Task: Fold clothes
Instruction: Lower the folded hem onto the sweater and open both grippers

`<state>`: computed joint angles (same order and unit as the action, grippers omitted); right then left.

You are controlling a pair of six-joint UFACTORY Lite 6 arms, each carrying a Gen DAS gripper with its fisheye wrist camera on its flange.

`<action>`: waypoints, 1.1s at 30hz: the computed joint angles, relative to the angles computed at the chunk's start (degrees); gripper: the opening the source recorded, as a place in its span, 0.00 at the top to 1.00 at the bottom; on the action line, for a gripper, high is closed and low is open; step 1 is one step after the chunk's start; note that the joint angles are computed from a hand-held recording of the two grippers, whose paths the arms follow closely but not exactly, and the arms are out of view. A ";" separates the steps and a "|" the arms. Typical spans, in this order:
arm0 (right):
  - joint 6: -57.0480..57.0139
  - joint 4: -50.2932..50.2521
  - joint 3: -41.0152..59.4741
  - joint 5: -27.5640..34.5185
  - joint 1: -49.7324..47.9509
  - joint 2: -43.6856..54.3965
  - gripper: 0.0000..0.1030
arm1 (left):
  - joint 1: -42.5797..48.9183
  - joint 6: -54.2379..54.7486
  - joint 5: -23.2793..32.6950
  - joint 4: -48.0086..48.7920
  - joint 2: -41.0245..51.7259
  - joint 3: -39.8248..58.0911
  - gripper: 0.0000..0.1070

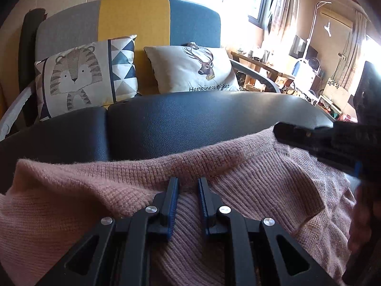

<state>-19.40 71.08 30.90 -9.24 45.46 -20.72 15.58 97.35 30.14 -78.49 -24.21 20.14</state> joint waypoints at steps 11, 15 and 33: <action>-2.07 5.27 2.49 -9.74 11.68 10.79 0.98 | 17.50 -4.26 16.77 4.94 7.51 7.82 0.85; -14.33 16.57 4.85 -11.85 13.05 11.62 0.98 | 23.02 6.93 8.69 -0.84 17.82 11.39 0.84; -17.30 17.56 6.05 -9.78 11.09 11.66 0.98 | 51.89 7.26 29.41 11.83 22.23 15.09 0.80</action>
<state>-36.70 88.64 36.95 -19.02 56.55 -9.06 67.47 104.61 59.55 -66.66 -1.98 35.24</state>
